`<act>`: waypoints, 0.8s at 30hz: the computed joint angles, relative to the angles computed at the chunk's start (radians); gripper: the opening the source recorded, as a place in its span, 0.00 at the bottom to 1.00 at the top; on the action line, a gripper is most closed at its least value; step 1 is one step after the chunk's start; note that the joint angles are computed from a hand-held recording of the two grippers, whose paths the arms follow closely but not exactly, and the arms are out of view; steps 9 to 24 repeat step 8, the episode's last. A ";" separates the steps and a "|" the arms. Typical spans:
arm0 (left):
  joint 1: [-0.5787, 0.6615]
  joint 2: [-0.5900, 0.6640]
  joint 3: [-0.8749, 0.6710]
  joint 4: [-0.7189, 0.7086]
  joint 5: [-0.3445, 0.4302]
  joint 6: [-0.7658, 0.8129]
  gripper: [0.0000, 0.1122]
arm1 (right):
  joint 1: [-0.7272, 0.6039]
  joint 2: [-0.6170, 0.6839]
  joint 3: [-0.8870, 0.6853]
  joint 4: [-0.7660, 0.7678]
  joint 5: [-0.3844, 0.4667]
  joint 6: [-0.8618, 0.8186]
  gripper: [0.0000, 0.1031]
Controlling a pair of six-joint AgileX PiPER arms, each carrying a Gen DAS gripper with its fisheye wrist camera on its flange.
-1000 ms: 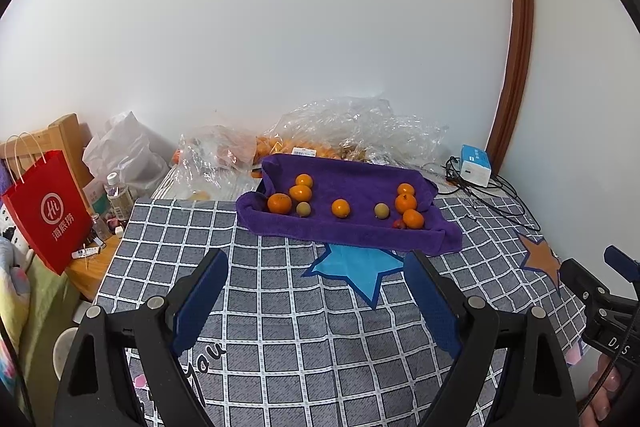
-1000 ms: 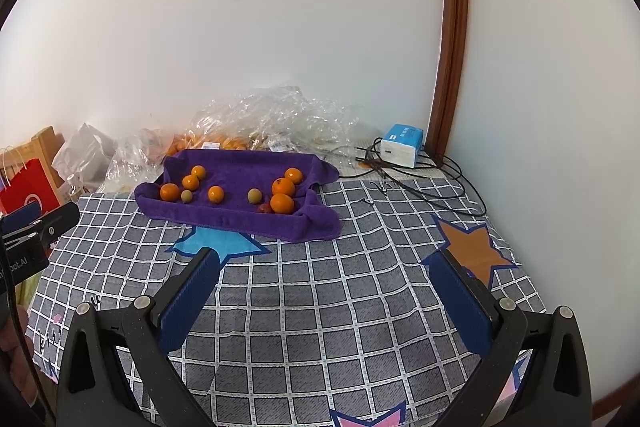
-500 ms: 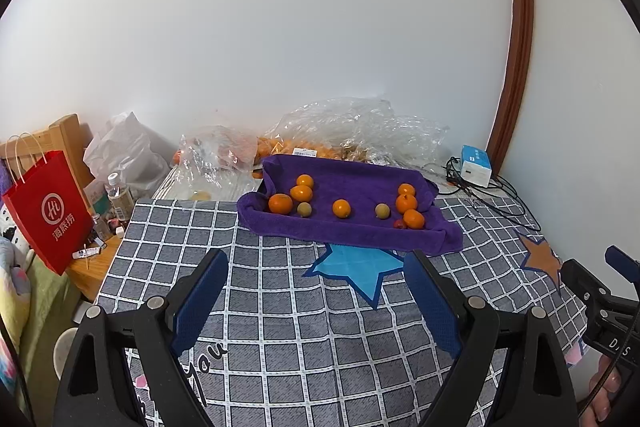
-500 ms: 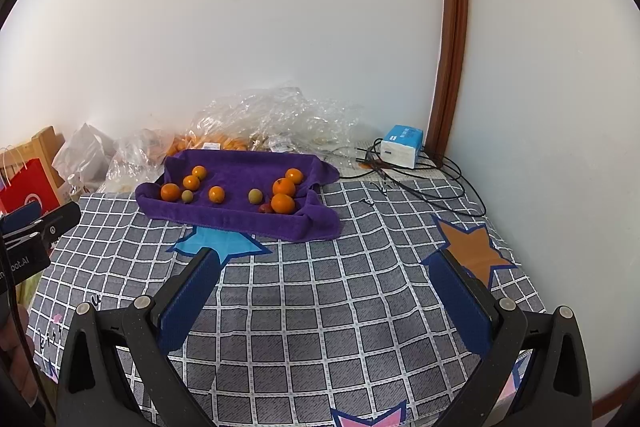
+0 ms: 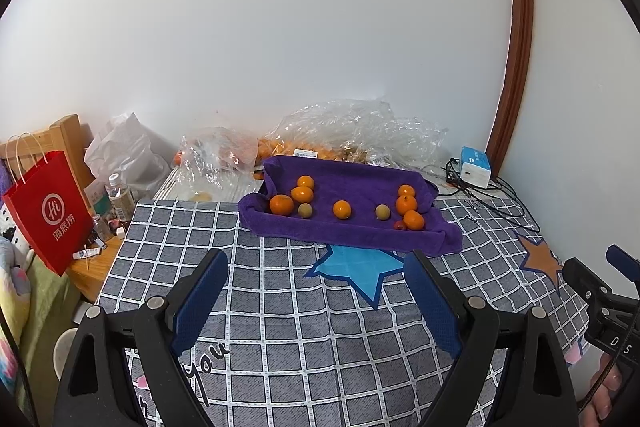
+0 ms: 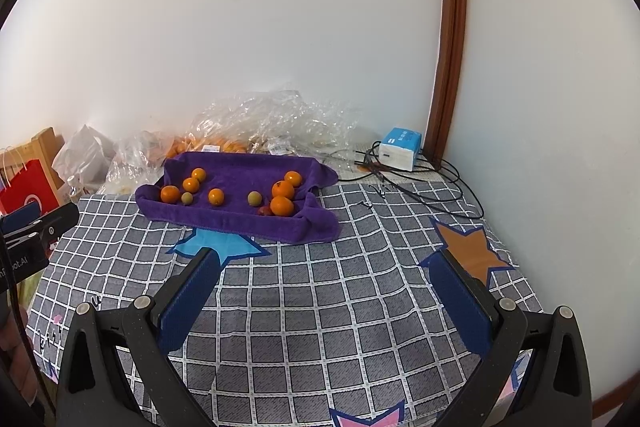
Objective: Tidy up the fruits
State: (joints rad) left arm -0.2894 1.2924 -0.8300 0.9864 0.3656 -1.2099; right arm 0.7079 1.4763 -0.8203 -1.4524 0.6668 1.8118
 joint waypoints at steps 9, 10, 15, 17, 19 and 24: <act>0.016 0.016 -0.007 -0.026 -0.014 0.030 0.80 | -0.001 0.024 -0.010 -0.017 -0.008 0.013 1.00; 0.016 0.016 -0.007 -0.026 -0.014 0.030 0.80 | -0.001 0.024 -0.010 -0.017 -0.008 0.013 1.00; 0.016 0.016 -0.007 -0.026 -0.014 0.030 0.80 | -0.001 0.024 -0.010 -0.017 -0.008 0.013 1.00; 0.016 0.016 -0.007 -0.026 -0.014 0.030 0.80 | -0.001 0.024 -0.010 -0.017 -0.008 0.013 1.00; 0.016 0.016 -0.007 -0.026 -0.014 0.030 0.80 | -0.001 0.024 -0.010 -0.017 -0.008 0.013 1.00; 0.016 0.016 -0.007 -0.026 -0.014 0.030 0.80 | -0.001 0.024 -0.010 -0.017 -0.008 0.013 1.00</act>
